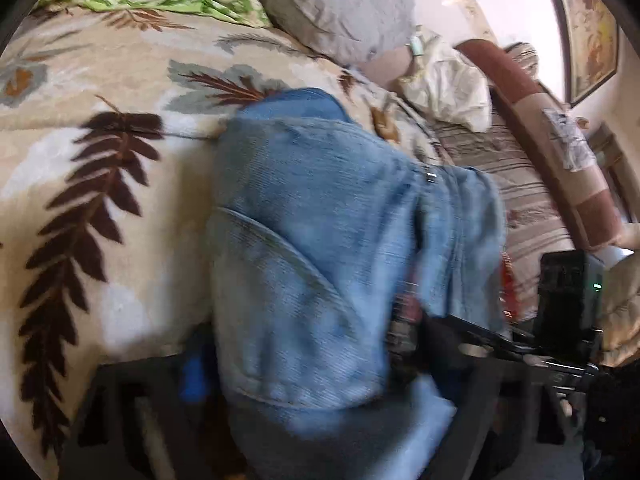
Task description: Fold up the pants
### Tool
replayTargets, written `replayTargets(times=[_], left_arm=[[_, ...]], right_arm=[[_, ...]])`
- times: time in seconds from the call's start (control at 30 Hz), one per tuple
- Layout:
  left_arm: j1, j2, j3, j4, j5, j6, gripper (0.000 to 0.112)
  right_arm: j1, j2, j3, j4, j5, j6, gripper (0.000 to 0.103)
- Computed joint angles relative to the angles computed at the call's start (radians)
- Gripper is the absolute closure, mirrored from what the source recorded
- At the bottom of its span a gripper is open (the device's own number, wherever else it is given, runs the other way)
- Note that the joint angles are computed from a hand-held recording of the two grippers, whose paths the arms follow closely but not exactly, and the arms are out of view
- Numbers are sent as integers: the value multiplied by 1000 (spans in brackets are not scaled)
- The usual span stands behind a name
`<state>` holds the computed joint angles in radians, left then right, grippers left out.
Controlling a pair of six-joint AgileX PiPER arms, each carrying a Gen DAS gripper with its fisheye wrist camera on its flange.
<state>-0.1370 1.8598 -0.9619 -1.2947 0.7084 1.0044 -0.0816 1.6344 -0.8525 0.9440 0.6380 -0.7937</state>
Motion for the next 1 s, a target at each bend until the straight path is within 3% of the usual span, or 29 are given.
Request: replayTargets(times=[0.1, 0.27, 0.47, 0.77, 1.0], left_arm=[[0, -13, 18, -23, 0, 27, 54], [-25, -44, 55, -86, -43, 81, 63], [-48, -108, 120, -191, -83, 177, 76], [-49, -167, 103, -189, -92, 155, 79], [-19, -157, -95, -82, -94, 29, 79]], right_arm=[[16, -11, 3, -9, -26, 6, 31], [-3, -17, 19, 35, -24, -63, 38], [-70, -39, 49, 123, 21, -185, 56], [-73, -98, 23, 124, 36, -188, 63], [-40, -70, -191, 51, 48, -94, 64]])
